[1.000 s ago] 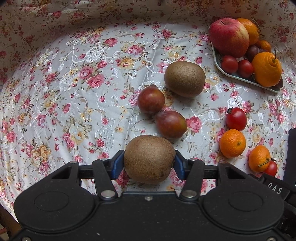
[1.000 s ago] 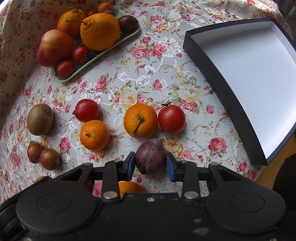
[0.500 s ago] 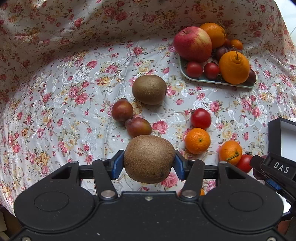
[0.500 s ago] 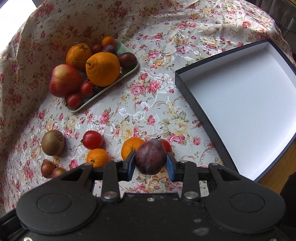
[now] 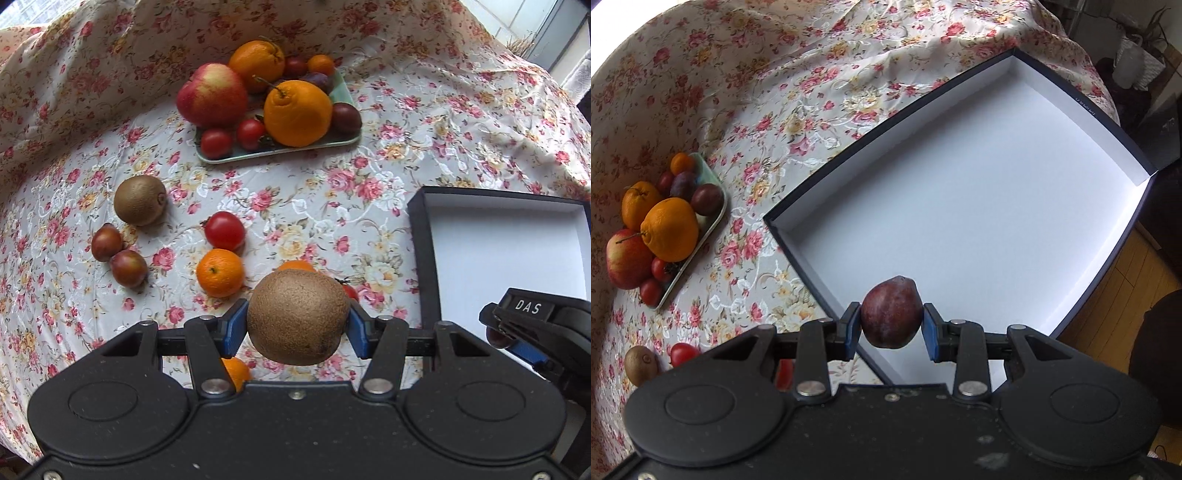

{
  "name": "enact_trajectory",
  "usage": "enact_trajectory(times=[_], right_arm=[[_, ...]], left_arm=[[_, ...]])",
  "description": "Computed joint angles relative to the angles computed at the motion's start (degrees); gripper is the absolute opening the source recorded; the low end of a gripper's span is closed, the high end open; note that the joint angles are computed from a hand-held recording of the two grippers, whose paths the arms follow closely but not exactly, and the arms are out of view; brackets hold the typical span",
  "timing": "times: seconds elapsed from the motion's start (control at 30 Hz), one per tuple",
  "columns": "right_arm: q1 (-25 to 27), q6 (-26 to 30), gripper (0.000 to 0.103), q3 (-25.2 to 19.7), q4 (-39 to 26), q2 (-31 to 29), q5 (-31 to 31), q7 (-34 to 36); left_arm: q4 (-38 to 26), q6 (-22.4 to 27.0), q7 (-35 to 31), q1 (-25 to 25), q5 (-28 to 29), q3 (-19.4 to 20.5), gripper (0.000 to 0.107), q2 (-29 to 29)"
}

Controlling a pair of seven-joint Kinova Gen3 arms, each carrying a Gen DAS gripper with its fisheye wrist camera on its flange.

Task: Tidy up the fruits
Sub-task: 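Carry the plum and kiwi over the white box with both tools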

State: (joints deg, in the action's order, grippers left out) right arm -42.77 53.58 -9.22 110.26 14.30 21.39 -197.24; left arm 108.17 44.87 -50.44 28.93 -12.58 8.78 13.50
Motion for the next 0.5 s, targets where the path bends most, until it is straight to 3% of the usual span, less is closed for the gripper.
enact_trajectory(times=[0.37,0.5], right_arm=[[7.0,-1.9,0.036,0.3,10.4,-6.1,-2.1,0.7],[7.0,3.7,0.036,-0.4,9.7,-6.1,0.9,0.5]], left_arm=[[-6.7,2.3,3.5,8.7,-3.1,1.0,0.060,6.2],[-8.4,3.0,4.9,10.5,-3.5,0.5,0.060,7.5]])
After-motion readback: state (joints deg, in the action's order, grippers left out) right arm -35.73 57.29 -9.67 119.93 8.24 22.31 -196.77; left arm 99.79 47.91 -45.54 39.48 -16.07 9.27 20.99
